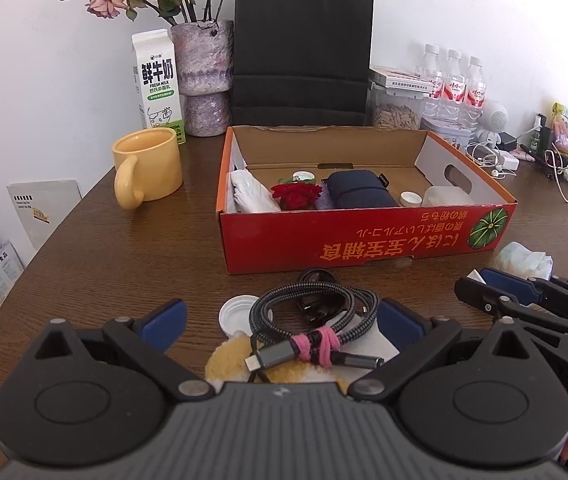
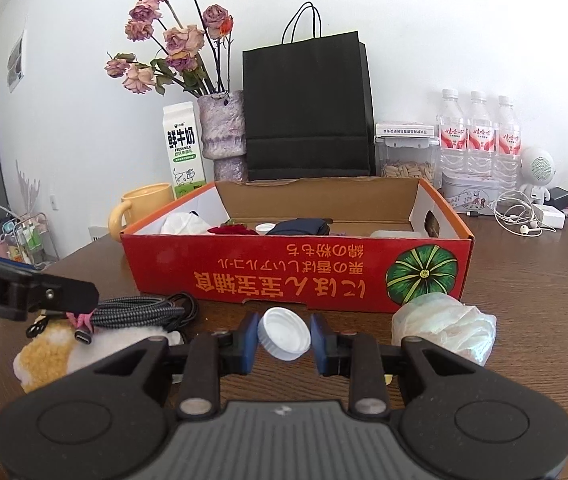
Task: Organize objects
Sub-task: 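Grasp the white bottle cap with the right gripper while the left grasps the braided black cable, then carry the cable and cap into the box and open both grippers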
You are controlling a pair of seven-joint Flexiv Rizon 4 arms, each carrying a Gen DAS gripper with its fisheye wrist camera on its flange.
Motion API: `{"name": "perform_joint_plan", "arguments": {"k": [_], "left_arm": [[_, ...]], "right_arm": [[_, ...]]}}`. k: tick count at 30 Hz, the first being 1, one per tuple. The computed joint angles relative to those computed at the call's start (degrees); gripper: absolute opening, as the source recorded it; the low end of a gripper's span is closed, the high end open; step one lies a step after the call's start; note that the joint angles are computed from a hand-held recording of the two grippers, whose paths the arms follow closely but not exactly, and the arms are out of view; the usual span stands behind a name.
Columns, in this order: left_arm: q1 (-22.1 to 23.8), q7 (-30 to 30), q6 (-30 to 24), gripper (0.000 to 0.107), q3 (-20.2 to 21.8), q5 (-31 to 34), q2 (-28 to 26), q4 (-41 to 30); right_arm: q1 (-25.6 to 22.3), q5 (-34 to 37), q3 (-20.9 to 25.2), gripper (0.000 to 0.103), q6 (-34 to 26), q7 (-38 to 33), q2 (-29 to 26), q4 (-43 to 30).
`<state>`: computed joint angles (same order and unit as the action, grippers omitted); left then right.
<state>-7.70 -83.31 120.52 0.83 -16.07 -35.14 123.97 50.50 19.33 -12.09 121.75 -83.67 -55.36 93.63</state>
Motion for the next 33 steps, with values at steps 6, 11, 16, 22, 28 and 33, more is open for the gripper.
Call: {"name": "perform_joint_plan", "arguments": {"k": [6,11,16,22,28,33], "left_arm": [[0.88,0.42,-7.25,0.103,-0.97,-0.61,-0.03,-3.55],[0.89,-0.03,-13.75,0.103,-0.87,-0.33,0.01,-5.68],[-0.05,-1.03,-17.61,0.103,0.51,-0.10,-0.09,-7.23],[0.44,-2.80,-23.45,0.103,0.78,0.01,-0.50,-9.75],[0.06,-5.54,-25.50,0.103,1.53,0.72,-1.63,-11.55],[0.89,-6.48,-25.80,0.093,0.76,1.71,-1.93,-12.06]], "right_arm": [[-0.89,0.85,1.32,0.027,2.67,-0.06,-0.05,-0.08],[-2.10,0.62,3.03,0.027,4.36,-0.89,-0.19,-0.28],[-2.96,0.05,4.16,0.027,4.91,-2.02,-0.62,-0.68],[-5.86,-3.03,7.15,0.027,4.82,-0.54,-0.59,-0.68],[-6.81,-4.41,7.99,0.027,5.67,0.51,-0.65,-0.45],[-6.97,-4.49,7.98,0.027,5.70,1.00,-0.69,-0.50]]}}
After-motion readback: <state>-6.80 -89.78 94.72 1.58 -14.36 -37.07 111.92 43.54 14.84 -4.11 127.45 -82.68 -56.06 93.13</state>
